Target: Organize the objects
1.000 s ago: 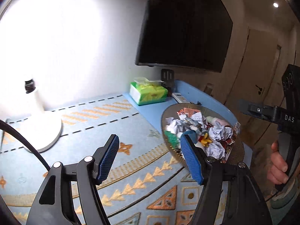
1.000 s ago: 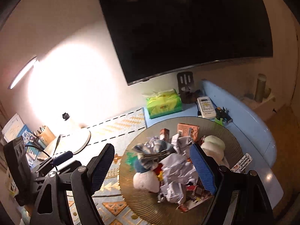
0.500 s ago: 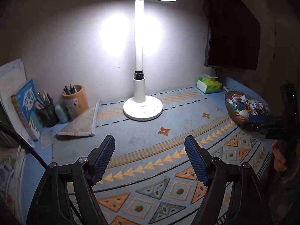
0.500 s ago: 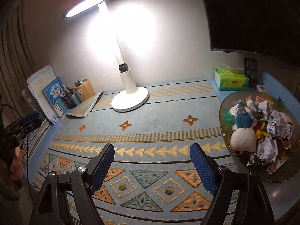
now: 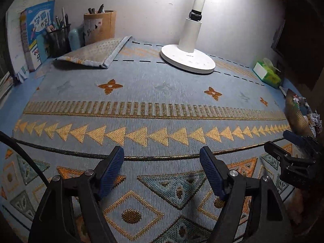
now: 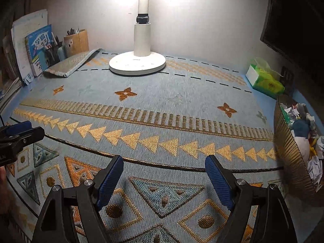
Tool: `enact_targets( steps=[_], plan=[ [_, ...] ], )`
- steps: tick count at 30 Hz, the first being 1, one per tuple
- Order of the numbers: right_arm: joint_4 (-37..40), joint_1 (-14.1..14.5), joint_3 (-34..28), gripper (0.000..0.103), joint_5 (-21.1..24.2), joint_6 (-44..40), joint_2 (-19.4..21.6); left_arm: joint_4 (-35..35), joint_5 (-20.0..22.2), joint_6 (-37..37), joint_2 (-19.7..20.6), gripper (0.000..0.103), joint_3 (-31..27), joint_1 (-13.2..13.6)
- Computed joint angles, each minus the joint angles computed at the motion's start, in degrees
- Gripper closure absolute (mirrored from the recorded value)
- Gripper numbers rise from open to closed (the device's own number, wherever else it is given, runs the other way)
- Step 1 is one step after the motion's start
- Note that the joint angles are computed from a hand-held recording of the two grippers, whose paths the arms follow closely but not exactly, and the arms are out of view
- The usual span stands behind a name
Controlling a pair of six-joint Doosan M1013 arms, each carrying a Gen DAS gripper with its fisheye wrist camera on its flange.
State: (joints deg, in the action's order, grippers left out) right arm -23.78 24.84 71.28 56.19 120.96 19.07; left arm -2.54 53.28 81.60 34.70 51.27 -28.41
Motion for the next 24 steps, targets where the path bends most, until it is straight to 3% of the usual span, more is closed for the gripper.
enact_targets(
  steps=[4,6,8,12,24],
  plan=[
    [3.77,-1.43,-0.40,0.022,-0.42,-0.80,0.16,4.42,1.76,-1.84,1.22,0.025,-1.35,-1.23],
    [5.38,-2.03,-1.00,0.021,0.47,-1.28,0.58,5.02,3.94,-0.11,2.02,0.006,-2.74,-1.70],
    [8.60,-2.87,-2.31,0.020,2.89,-2.25,1.54,7.09,6.20,0.96,2.73,0.000,-3.92,-2.37],
    [8.90,-2.95,-3.22,0.000,5.21,-2.04,2.43,6.46,5.94,1.29,2.56,0.000,-3.62,-2.28],
    [6.71,-2.41,-2.76,0.000,4.45,-0.16,2.33,6.46,6.11,1.39,2.69,0.000,-3.85,-2.30]
  ],
)
